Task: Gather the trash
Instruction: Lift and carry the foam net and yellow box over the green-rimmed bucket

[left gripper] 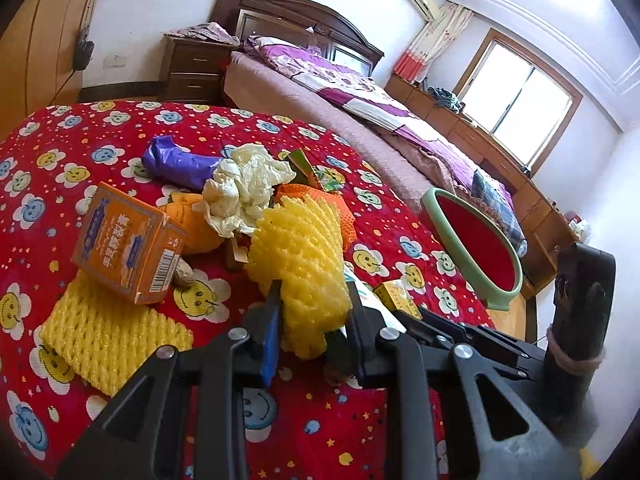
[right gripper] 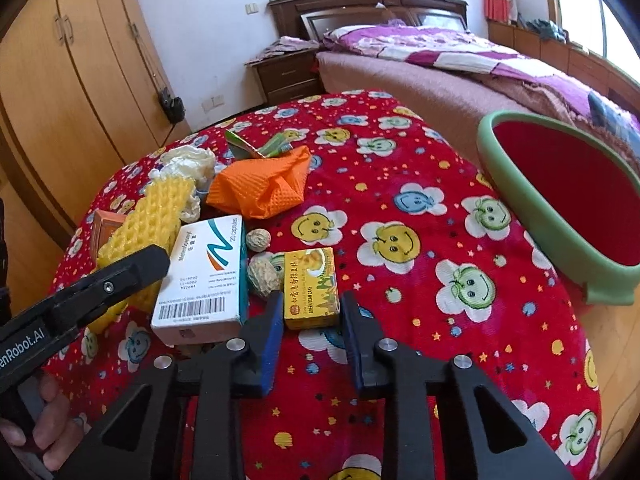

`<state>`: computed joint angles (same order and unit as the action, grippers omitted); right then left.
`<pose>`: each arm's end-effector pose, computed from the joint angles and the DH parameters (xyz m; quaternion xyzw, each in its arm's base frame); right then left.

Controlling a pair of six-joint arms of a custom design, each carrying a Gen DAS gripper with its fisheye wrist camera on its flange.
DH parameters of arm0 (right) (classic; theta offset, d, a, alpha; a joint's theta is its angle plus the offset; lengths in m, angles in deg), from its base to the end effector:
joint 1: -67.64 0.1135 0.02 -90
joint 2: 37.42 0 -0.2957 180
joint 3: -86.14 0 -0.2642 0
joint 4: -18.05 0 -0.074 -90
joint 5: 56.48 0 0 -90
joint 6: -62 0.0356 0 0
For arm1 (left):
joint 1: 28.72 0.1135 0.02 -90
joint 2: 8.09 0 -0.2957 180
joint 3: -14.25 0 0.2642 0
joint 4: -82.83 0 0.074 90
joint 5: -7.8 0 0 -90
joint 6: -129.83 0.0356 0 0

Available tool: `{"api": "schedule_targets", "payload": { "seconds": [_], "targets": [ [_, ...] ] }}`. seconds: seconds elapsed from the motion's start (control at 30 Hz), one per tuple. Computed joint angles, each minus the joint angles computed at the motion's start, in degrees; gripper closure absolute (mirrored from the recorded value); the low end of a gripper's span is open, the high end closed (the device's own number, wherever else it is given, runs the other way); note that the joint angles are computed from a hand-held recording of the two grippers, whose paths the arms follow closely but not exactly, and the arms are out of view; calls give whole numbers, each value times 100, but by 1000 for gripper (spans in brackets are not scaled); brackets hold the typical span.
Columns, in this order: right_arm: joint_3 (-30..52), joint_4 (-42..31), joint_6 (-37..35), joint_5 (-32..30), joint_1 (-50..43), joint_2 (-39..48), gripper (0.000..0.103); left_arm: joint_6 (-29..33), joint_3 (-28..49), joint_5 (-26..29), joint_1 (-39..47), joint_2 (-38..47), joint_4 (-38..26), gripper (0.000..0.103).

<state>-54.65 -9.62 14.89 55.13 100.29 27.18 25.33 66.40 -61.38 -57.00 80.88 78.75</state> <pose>0.1723 0.0948 0.1817 0.1423 0.9227 0.0500 0.3549 0.2646 -0.1567 0.1806 0.1819 0.8792 -0.3021 0.3206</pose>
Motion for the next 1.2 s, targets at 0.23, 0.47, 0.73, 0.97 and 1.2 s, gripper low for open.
{"api": "schedule_targets", "payload": {
  "seconds": [0.23,0.47,0.73,0.97,1.2],
  "targets": [
    [-156,-89,-80,134,136,-490,75,-154,-101,-240,11,-396,-194,75],
    [-166,-790,50,694,503,-1538,75,-154,-239,-739,-327,-1106,-425,75],
    [-105,-1494,-79,1038,545,-2641,75,-215,82,-1139,-912,-1347,-757,75],
    [-57,-2120,-275,1127,211,-3610,75,-272,675,-1152,-1334,-937,-1038,75],
    [-66,-2477,-1048,293,-1310,-4543,75,-274,1305,-1210,-1699,-403,-1195,75]
  ]
}}
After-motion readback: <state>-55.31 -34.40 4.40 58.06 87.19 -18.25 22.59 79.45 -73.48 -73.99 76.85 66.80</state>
